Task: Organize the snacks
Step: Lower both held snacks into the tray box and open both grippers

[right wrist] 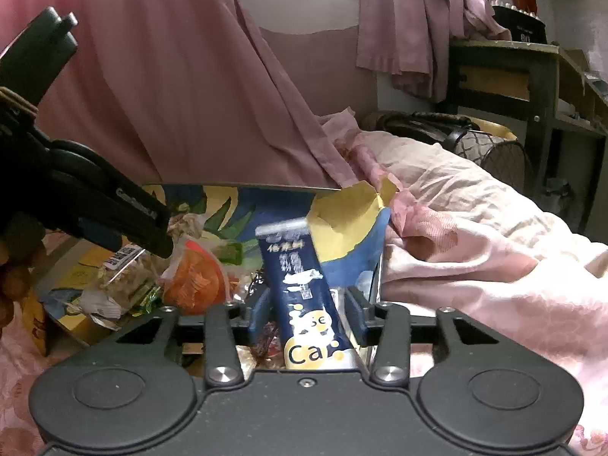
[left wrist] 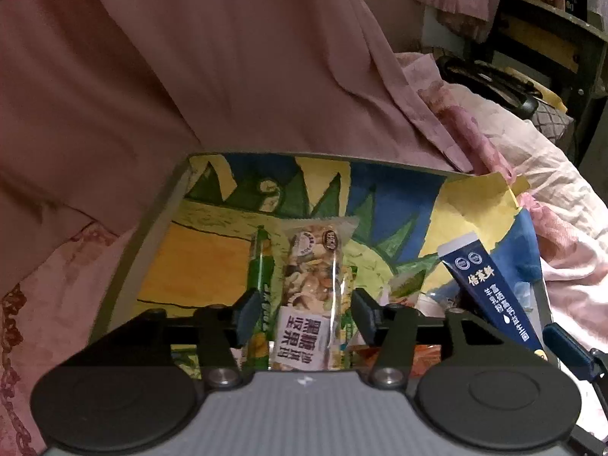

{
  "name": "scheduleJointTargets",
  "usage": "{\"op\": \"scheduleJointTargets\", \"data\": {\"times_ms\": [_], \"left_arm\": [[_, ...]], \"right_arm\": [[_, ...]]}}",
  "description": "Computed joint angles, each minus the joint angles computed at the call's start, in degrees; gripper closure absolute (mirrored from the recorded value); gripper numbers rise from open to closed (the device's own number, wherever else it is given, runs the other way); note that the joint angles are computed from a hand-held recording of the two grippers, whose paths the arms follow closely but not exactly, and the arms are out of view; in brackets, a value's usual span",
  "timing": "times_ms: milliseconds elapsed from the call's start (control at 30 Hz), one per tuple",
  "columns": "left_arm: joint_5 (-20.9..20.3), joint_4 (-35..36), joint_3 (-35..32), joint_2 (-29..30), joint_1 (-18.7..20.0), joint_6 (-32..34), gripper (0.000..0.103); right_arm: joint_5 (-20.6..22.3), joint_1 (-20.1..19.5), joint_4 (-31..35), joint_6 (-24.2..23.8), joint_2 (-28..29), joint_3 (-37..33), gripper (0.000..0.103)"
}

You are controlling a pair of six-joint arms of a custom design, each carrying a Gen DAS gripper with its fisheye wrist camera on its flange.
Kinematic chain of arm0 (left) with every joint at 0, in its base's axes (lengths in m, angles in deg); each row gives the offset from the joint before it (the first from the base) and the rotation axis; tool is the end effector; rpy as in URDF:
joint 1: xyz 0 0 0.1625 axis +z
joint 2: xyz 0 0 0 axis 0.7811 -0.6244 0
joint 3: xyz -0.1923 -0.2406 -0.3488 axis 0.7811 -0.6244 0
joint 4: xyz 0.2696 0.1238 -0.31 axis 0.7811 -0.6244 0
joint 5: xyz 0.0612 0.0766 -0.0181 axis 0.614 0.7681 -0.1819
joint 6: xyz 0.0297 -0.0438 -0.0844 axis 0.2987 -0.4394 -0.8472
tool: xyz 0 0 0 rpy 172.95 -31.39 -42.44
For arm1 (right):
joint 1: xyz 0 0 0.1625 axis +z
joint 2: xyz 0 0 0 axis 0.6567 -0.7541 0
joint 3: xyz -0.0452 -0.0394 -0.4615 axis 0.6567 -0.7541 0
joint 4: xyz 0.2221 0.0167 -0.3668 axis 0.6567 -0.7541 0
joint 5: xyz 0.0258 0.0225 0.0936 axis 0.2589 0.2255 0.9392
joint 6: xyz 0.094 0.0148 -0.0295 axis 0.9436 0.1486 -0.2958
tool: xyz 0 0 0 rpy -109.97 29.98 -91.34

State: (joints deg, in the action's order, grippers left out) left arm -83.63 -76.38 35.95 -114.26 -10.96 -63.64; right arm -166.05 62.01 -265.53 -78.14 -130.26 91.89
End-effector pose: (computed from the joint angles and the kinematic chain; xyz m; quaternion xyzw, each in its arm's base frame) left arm -0.2562 -0.5124 0.1994 0.0309 0.8347 -0.3602 0.4154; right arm 0.2235 -0.4994 0.1326 0.3073 -0.8291 0.4144 0.2153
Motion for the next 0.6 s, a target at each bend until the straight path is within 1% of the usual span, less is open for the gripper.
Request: {"op": "scheduleJointTargets", "data": {"times_ms": [33, 67, 100, 133, 200, 267, 333, 367, 400, 467, 600], "left_arm": [[0.06, 0.07, 0.22, -0.29, -0.15, -0.18, 0.04], [0.19, 0.53, 0.37, -0.61, -0.34, -0.78, 0.035], [0.3, 1.15, 0.47, -0.93, -0.52, -1.65, 0.03], [0.42, 1.76, 0.62, -1.3, -0.73, -2.81, 0.028], [0.67, 1.9, 1.28, -2.2, -1.31, -4.66, 0.021], [1.43, 2.35, 2.03, -3.07, -2.22, -6.52, 0.016], [2.65, 4.38, 2.66, -3.99, -3.44, -8.81, 0.01], [3.26, 5.62, 2.9, -4.42, -4.04, -9.9, 0.007], [3.98, 7.3, 3.23, -5.0, -4.79, -11.35, 0.004], [4.91, 9.97, 3.94, -6.19, -6.19, -13.67, 0.003], [5.56, 16.32, 5.06, -8.8, -8.81, -19.53, 0.001]], "right_arm": [[-0.02, 0.05, -0.14, -0.02, 0.01, 0.03, 0.051], [-0.07, 0.12, -0.38, 0.02, 0.02, 0.07, 0.046], [-0.17, 0.2, -0.61, 0.07, 0.0, 0.17, 0.04], [-0.23, 0.31, -0.9, 0.18, -0.09, 0.32, 0.037], [0.19, 0.51, -1.83, 0.23, -0.28, 0.76, 0.026], [0.17, 0.92, -2.9, 0.11, -0.49, 1.14, 0.022], [0.08, 1.35, -3.24, 0.4, -1.07, 1.5, 0.018], [0.01, 1.57, -3.36, 0.79, -1.48, 1.76, 0.014], [0.06, 1.72, -3.31, 1.3, -1.96, 2.06, 0.009], [0.94, 1.85, -2.94, 2.45, -3.27, 2.86, 0.006], [1.35, 2.81, -3.24, 2.91, -5.32, 4.53, 0.003]]}}
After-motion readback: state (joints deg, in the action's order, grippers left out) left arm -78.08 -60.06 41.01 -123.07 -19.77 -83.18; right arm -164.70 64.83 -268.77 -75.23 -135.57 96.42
